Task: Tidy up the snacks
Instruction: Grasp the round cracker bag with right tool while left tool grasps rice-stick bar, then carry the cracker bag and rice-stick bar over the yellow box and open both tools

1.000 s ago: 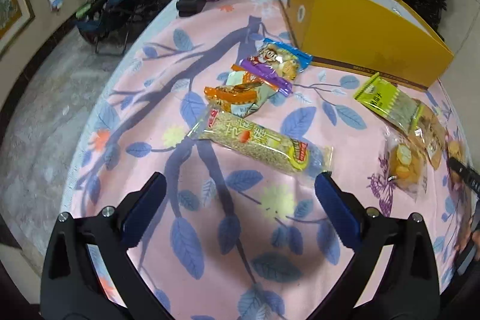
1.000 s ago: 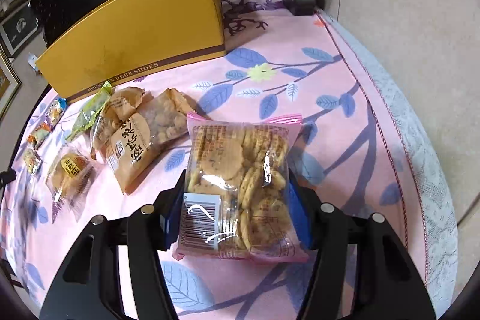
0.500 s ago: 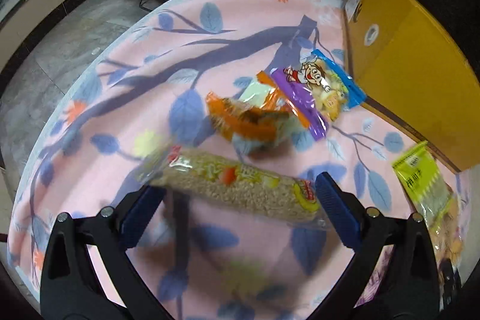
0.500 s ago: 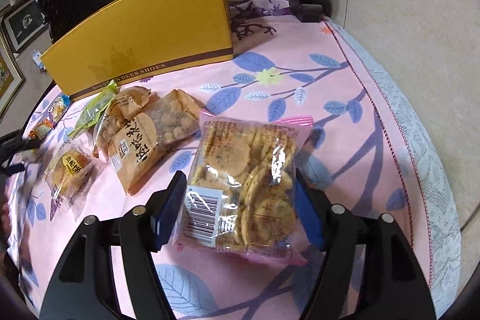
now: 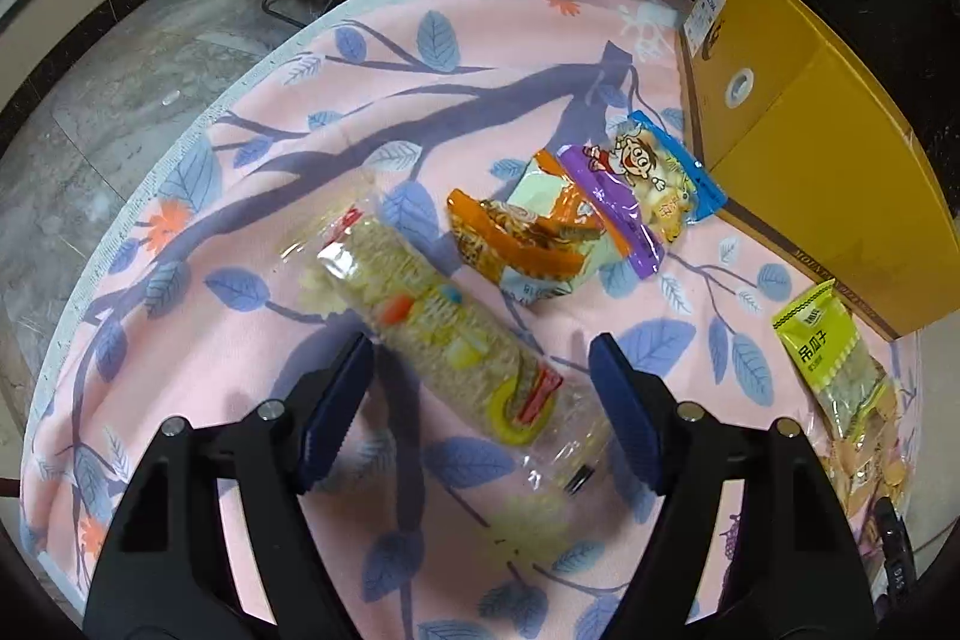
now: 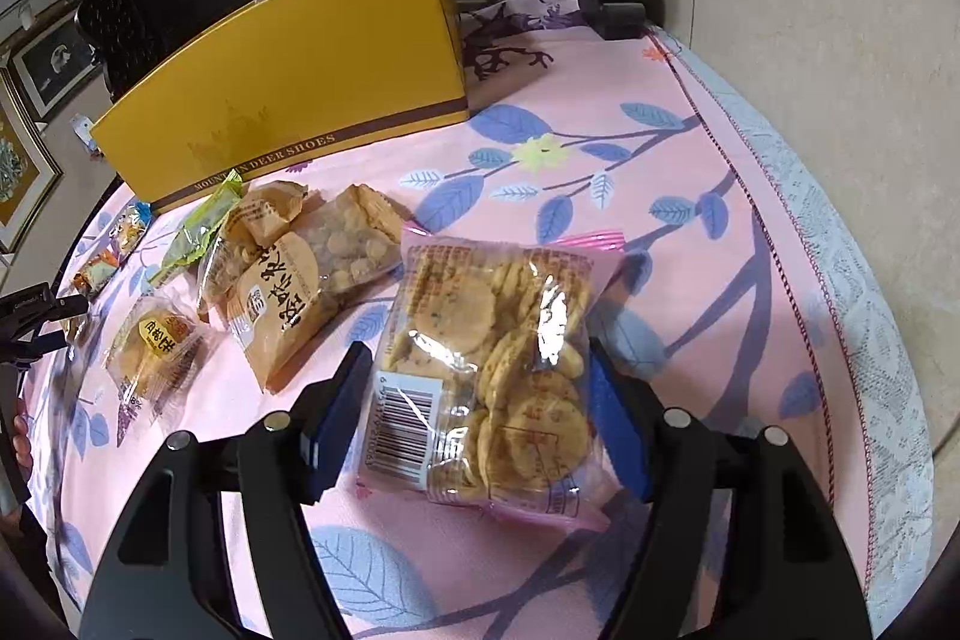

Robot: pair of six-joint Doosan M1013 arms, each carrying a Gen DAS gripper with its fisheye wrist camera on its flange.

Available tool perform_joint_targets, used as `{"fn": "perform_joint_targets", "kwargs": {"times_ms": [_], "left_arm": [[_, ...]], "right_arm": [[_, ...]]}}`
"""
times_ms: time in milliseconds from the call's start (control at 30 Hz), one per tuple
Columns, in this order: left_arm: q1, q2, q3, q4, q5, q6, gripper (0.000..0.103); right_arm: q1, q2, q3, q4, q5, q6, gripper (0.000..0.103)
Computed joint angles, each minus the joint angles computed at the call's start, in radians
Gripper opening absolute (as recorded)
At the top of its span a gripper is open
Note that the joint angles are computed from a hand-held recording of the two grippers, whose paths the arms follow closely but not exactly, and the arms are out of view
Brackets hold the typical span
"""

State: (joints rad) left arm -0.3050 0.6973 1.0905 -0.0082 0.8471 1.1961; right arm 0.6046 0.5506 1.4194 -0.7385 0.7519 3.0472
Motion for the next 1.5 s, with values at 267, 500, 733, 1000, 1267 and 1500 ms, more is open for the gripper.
{"fn": "perform_joint_targets", "kwargs": {"times_ms": [267,500,733,1000,1267,1500], "left_arm": [[0.019,0.045,-0.083,-0.031,0.061,-0.017,0.078],[-0.025,0.064,-0.11,0.174,0.118,-0.021,0.052],[0.004,-0.051,0.086,0.012,-0.032,0.143,0.028],[-0.035,-0.192,0.301,-0.072,-0.184,0.354,0.028],[-0.079,-0.241,0.336,-0.219,-0.221,0.589,0.028],[-0.106,-0.228,0.28,-0.279,-0.22,0.678,0.029]], "right_arm": [[0.003,0.007,-0.012,0.0,0.014,-0.01,0.075],[0.0,0.001,-0.004,0.007,-0.001,0.011,0.075],[0.016,-0.007,0.012,-0.041,0.002,0.063,0.052],[0.067,-0.014,0.009,-0.121,0.029,0.123,0.045],[0.113,-0.045,0.022,-0.215,0.079,0.193,0.045],[0.122,-0.039,-0.023,-0.222,0.103,0.13,0.045]]}}
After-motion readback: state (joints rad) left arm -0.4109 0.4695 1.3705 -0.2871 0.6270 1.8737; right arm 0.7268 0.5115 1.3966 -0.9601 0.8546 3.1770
